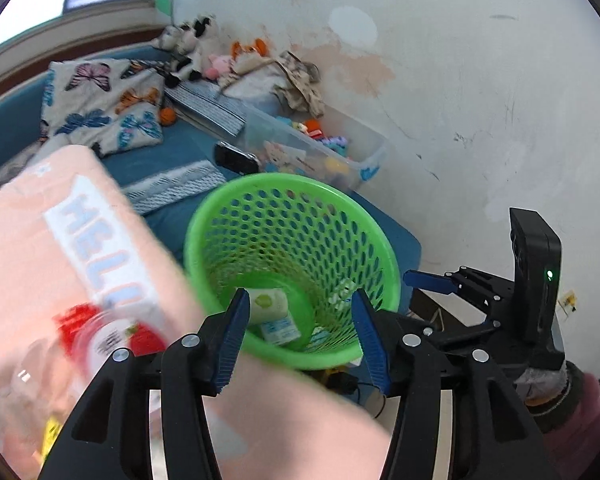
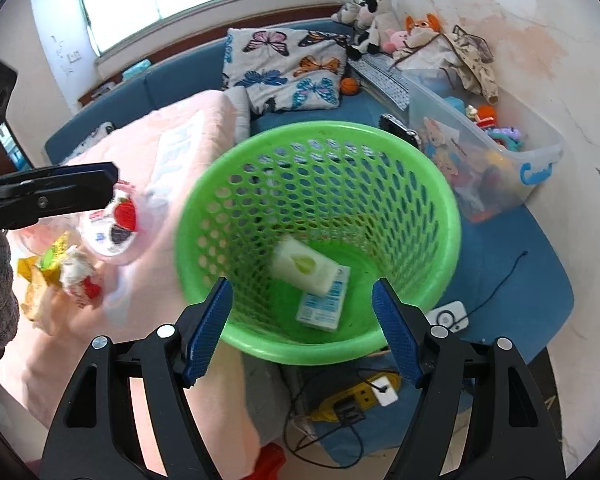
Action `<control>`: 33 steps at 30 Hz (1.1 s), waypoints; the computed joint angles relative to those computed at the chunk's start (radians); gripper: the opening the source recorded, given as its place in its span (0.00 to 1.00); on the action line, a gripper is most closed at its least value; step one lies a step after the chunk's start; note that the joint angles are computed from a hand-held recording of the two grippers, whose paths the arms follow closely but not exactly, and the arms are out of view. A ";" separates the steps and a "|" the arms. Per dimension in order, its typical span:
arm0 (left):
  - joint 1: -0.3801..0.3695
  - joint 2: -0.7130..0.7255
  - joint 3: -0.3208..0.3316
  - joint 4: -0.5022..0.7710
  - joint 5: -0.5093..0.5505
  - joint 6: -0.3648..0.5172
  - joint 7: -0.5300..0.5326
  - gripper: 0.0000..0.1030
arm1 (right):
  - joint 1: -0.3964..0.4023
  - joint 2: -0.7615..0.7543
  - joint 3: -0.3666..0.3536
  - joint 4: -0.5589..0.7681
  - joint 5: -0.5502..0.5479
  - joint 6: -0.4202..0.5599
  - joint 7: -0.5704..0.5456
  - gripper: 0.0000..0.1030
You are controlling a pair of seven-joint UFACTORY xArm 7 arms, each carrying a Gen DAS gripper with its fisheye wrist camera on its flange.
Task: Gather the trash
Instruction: 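Lower the paper cup into the green basket and open the left gripper, then grasp the strawberry yogurt cup with the right gripper while the left gripper grasps the bread slice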
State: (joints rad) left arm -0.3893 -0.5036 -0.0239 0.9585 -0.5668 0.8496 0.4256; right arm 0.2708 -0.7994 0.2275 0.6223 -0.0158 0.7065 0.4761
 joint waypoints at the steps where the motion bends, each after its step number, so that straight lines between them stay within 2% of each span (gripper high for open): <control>1: 0.010 -0.038 0.010 -0.021 0.007 0.006 0.001 0.49 | 0.004 0.001 0.004 0.003 0.001 -0.004 0.002 0.73; 17: 0.168 -0.448 0.138 -0.233 0.178 0.089 -0.010 0.51 | 0.100 0.221 0.093 0.146 -0.012 -0.157 0.037 0.84; 21: 0.209 -0.528 0.158 -0.281 0.225 0.121 -0.012 0.51 | 0.124 0.302 0.094 0.194 -0.018 -0.191 0.034 0.86; 33: 0.301 -0.689 0.229 -0.359 0.268 0.253 -0.042 0.53 | 0.161 0.517 0.074 0.319 -0.057 -0.271 -0.005 0.93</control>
State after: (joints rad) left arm -0.0887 -1.1929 0.2055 0.5997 -0.2984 1.1030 0.3833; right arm 0.4315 -0.2820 0.3011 0.9412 -0.0728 0.4359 0.4707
